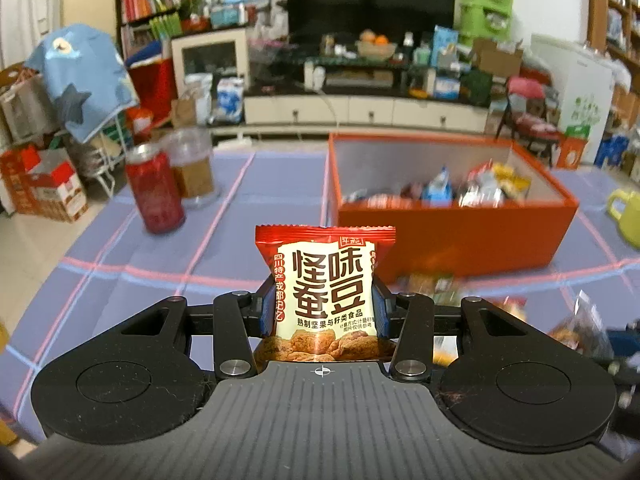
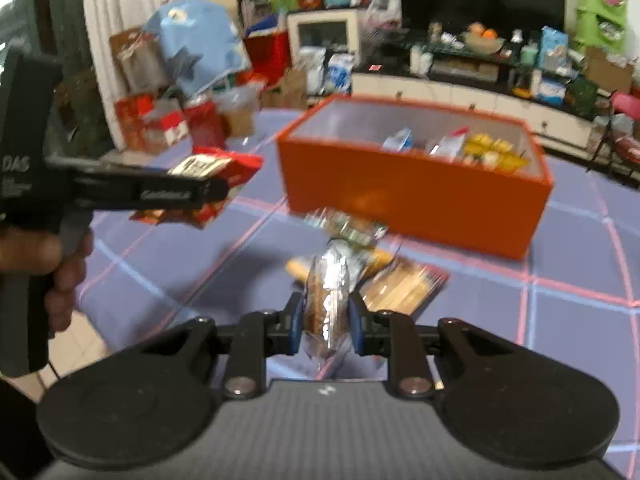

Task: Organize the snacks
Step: 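Carry both held snacks over the orange box and open both tools, then grasp the white-and-yellow wrapped bar with the left tool while the right tool grasps the bagged round bun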

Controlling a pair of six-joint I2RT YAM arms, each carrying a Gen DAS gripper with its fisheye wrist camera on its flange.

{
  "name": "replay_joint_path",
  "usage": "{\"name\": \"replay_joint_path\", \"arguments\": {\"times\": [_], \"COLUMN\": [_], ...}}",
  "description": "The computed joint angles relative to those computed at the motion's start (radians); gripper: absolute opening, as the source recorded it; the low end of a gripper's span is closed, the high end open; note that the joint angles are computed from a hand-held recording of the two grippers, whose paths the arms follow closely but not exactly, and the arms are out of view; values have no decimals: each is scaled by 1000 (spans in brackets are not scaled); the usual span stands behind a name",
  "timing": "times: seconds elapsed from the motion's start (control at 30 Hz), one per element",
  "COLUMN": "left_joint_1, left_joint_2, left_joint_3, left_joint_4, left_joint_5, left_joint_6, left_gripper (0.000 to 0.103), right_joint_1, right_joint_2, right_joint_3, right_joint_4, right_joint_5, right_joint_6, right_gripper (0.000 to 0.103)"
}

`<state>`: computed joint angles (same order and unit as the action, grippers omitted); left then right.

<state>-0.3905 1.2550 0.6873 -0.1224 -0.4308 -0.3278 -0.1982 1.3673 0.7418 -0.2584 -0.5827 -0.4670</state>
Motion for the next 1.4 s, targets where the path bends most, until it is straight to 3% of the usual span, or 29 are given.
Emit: {"name": "replay_joint_path", "arguments": {"times": [0.2,0.3,0.4,0.47,0.5,0.53,0.57,0.63,0.8,0.9,1.0,1.07,1.13,1.2,1.27,1.4], "left_joint_1": [25,27,48,59,58,59,59,57,47,29,21,-17,-71,-116,-128,-150], "left_joint_2": [127,327,560,649,638,602,548,439,210,174,217,248,257,276,307,360], "left_joint_3": [205,428,708,824,811,759,681,531,182,67,60,72,44,21,31,65], "left_joint_4": [-5,-29,-121,-175,-161,-110,-44,38,119,121,135,130,165,194,217,223], "left_joint_5": [47,58,109,125,111,109,109,70,34,29,57,26,-26,-41,-2,-34], "left_joint_6": [60,80,75,64,51,60,71,67,8,-33,-46,-62,-105,-152,-103,-60], "left_gripper": [20,20,22,26,28,42,63,78,75,72,71,73,77,77,76,76], "right_joint_1": [-19,-5,40,63,64,55,38,0,-124,-209,-270,-268,-243,-217,-197,-144], "right_joint_2": [75,189,343,453,486,492,475,408,204,83,-5,-49,-95,-127,-136,-91], "right_joint_3": [213,371,553,686,729,743,722,622,261,29,-126,-210,-287,-355,-388,-414], "right_joint_4": [49,63,75,31,11,1,15,85,198,221,201,233,283,362,401,480], "right_joint_5": [29,67,163,220,237,227,197,145,50,49,56,92,145,185,199,268], "right_joint_6": [91,145,181,196,201,206,218,227,192,191,228,231,257,300,316,349], "right_gripper": [22,22,24,26,29,40,46,66,66,69,72,77,101,102,102,102]}}
